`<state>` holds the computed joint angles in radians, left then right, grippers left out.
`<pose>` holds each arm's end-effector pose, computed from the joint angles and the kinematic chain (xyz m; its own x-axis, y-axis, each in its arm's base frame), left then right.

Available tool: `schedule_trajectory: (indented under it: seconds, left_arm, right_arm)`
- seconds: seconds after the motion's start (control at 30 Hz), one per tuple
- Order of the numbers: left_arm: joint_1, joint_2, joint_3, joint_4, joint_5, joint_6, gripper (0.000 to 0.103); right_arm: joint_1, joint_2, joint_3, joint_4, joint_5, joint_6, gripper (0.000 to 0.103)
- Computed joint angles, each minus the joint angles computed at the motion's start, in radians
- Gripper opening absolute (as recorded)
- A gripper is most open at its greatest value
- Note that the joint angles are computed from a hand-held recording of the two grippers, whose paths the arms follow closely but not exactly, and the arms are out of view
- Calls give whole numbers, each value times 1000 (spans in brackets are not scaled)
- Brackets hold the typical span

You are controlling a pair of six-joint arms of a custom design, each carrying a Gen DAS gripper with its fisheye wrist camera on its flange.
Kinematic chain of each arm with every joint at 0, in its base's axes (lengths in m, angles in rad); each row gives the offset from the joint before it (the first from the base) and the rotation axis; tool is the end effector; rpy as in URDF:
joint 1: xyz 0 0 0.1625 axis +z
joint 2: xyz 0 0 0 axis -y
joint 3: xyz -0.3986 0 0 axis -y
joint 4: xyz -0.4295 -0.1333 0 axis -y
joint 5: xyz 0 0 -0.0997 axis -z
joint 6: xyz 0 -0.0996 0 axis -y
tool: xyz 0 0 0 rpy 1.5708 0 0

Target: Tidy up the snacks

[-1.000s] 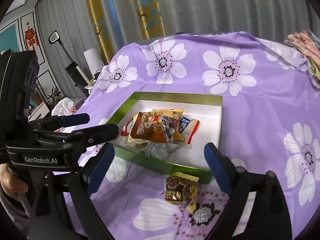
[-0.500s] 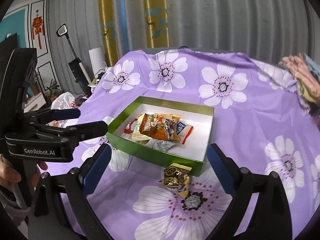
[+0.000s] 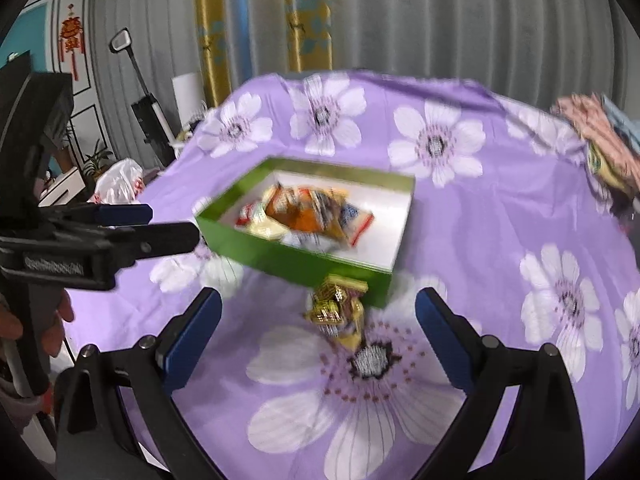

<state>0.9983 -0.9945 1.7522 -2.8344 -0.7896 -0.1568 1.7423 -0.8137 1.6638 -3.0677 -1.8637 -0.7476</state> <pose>-0.1815 -0.6571 0.1880 -0.8461 -0.0182 -0.5327 0.3460 0.7415 -0.5748 0.2215 -0.6662 0.1135 -0.6210 -0.5287 0.5787 -0.7614 0.5821 -0.2853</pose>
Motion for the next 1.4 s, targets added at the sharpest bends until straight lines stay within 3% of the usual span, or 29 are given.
schedule_trajectory:
  seconds: [0.2,0.43,0.57,0.63,0.73,0.77,0.83,0.97,1.23,1.4]
  left_arm:
    - [45,76,-61,78,-151,-22,97]
    - [94,180,-174,116,-256,-9,97]
    - [113,224,-231,153,-259,-15,97]
    - [122,240,-252,169,-272,-8,93]
    - [130,256,-279,193,-283,1,78]
    - [134,259,-286,203,-293,-1,67]
    - [138,259,-289,212,-305,-2,62]
    - [135,238,-260,202,-320,4,55]
    - [90,137,-145,104,-304,40,54]
    - [65,111,-151,49,-249,98,55]
  right_arm:
    - [-55,45,-48,73,-35,36,97]
    - [-87,113,-133,184,14,65,89]
    - [-98,153,-185,239,35,89,76]
    - [-102,167,-203,261,43,98,61]
    - [-104,179,-219,287,58,96,49]
    - [-103,180,-219,284,61,91,48]
    - [-102,181,-219,283,66,95,43]
    - [-102,169,-203,283,79,117,41]
    - [-62,100,-115,205,124,70,41]
    - [-23,123,-174,194,155,30,41]
